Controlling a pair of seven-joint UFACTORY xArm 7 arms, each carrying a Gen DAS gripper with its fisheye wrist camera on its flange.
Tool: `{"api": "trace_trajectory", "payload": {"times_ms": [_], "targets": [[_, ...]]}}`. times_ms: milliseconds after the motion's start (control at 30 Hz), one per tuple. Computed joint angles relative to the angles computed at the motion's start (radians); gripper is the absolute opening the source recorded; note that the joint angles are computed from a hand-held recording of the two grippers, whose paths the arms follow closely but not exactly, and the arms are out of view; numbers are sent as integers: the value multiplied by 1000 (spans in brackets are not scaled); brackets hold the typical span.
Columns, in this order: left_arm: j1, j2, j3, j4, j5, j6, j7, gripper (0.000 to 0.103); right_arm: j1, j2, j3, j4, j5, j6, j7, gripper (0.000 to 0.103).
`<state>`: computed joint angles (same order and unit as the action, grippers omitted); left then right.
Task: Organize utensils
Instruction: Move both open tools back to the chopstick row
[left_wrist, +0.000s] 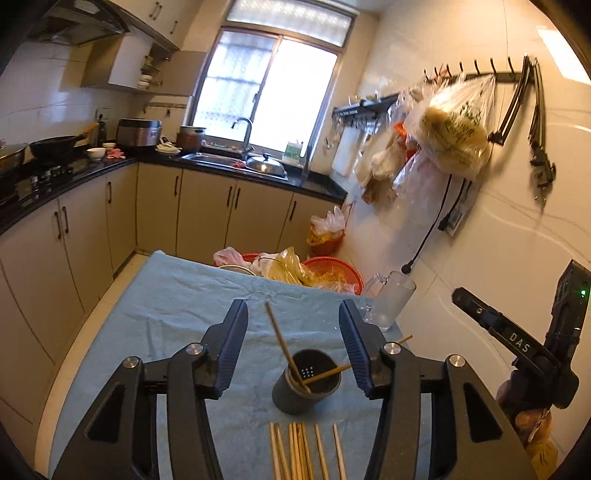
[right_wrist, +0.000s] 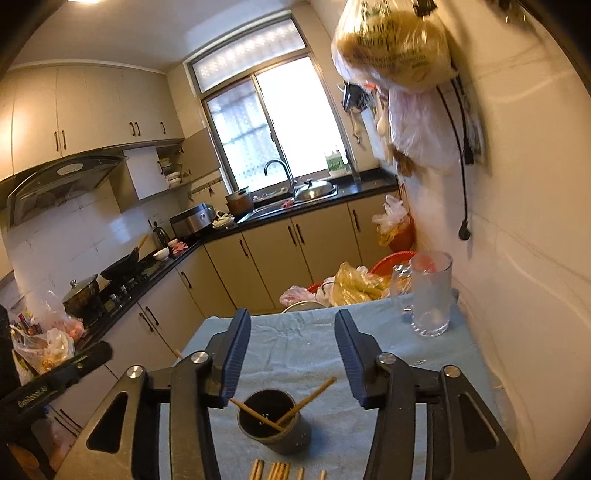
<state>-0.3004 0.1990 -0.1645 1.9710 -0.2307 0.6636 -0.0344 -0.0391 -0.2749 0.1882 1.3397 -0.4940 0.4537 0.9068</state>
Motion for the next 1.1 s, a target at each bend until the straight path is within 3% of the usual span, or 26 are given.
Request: {"api": "trace_trajectory", "payload": {"times_ms": [133,233,400,500,533,600,633,667,733,900,1000,1100], "targets": [[29,-145,13,-207,-52,-57,26,55,16,-91,14,-53,9,76,-47,61],[37,-224,28,-333,-66,-70,31,55,41,-165,6,-113,74,138,-104,67],[33,-286,39,-494,-64,-29,36,55,108,-251,-35,-228,245,269,-224,69],[20,-280,32,-558,-47,28,68,55,137,-274,-50,-331,326,289,-266,68],[14,-271,29,-569,-47,50,85,55,152,-276,-65,-364,361,279,-287,68],[2,-229,20,-565,-38,125,118,52,190,-273,-92,-436,441,240,-328,57],[-4,-206,15,-562,-37,162,138,45,208,-261,-104,-465,481,221,-349,46],[-7,-192,11,-561,-34,181,148,41,222,-247,-111,-492,516,197,-366,42],[-17,-159,2,-555,-2,211,154,27,232,-222,-110,-533,558,150,-382,41],[-34,-130,-9,-562,39,148,166,26,215,-147,-84,-541,558,96,-390,41],[-45,-106,-11,-537,76,154,142,19,196,-102,-68,-511,519,98,-385,41],[-67,-86,-11,-519,179,135,91,10,178,-74,-44,-483,463,106,-359,41]]}}
